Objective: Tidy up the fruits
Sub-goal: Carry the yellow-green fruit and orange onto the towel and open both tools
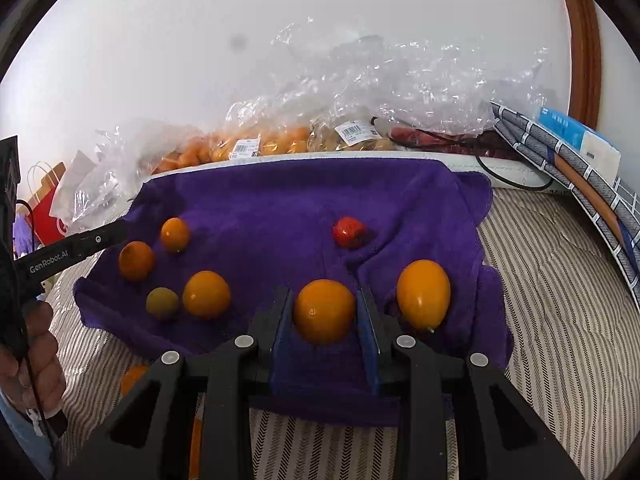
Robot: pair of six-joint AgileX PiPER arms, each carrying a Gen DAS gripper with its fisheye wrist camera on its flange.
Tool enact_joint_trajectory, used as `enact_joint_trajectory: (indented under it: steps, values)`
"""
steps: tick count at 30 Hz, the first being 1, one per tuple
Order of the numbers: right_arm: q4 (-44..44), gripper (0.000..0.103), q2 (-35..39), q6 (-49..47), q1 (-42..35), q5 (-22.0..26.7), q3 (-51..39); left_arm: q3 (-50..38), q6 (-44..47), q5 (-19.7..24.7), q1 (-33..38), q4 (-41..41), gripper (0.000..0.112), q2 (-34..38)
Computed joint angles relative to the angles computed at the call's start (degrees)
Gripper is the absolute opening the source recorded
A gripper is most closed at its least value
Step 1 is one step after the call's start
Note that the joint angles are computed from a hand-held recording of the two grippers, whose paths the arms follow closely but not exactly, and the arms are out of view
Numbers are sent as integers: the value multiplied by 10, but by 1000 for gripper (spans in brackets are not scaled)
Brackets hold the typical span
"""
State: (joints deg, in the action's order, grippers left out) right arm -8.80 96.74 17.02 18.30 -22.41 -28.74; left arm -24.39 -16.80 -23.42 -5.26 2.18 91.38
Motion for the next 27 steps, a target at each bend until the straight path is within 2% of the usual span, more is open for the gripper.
enact_joint_trajectory:
  steps: [3,7,11,18,22,25,27]
  values:
    - [27,32,7,-23,7,20,-10,-5,-24,6,3,30,24,8]
    - [44,32,6,-36,10,23,-10,-4,35,3,-14,-29,24,11]
    - [85,32,12,-71,19,45,-22,-3,40,0,-15,-28,24,11]
    - [144,33,12,-125,26,52,-24,1,47,-15,-23,-17,24,12]
    - [168,51,-9,-150,27,30,-4,-4,34,-12,-25,8,24,20]
    - [183,58,-23,-165,29,9,11,-3,30,-15,-24,17,24,20]
    - [195,58,-33,-178,31,5,19,-2,28,-17,-22,20,24,20]
